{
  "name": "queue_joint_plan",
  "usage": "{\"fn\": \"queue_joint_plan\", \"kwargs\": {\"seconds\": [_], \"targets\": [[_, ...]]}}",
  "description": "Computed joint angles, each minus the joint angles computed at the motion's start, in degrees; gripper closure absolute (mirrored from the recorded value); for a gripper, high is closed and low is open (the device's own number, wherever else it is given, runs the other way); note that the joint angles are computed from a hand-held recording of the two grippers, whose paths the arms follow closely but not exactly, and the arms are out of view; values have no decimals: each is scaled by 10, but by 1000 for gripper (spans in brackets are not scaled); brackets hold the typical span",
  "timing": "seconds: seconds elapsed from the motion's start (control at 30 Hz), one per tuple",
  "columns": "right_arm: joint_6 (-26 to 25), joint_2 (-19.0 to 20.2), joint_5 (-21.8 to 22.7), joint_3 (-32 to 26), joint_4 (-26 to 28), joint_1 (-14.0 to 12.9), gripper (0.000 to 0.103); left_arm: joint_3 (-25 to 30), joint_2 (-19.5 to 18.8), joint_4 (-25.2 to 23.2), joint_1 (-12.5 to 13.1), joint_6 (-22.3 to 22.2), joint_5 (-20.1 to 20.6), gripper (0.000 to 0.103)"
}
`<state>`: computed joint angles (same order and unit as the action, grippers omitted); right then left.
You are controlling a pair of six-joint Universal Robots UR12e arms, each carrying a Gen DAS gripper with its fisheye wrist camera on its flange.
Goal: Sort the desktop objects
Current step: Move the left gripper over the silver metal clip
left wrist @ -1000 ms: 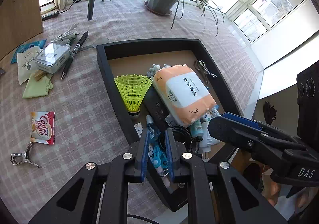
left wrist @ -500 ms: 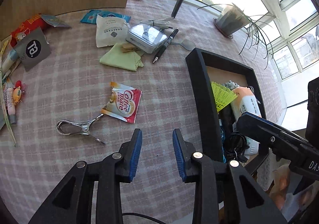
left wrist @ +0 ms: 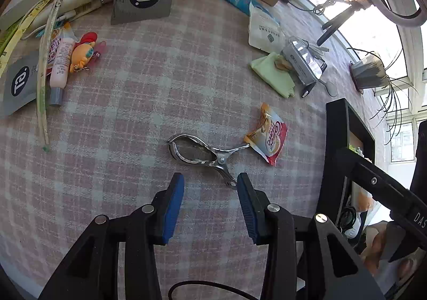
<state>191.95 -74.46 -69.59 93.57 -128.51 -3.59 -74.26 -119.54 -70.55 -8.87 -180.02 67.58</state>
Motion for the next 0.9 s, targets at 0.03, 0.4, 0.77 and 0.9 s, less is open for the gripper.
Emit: {"fn": "queue_joint_plan", "kwargs": {"seconds": [0.03, 0.4, 0.77, 0.9], "targets": [[0, 5, 3, -5, 3, 0, 36, 1, -2, -1, 0, -3, -2, 64], [3, 37, 31, -28, 29, -10, 36, 28, -32, 0, -6, -38, 4, 64], [23, 68, 2, -66, 80, -4, 36, 96, -73, -3, -28, -22, 60, 64], [49, 80, -7, -79, 101, 2, 36, 99, -75, 4, -34, -15, 83, 67]]}}
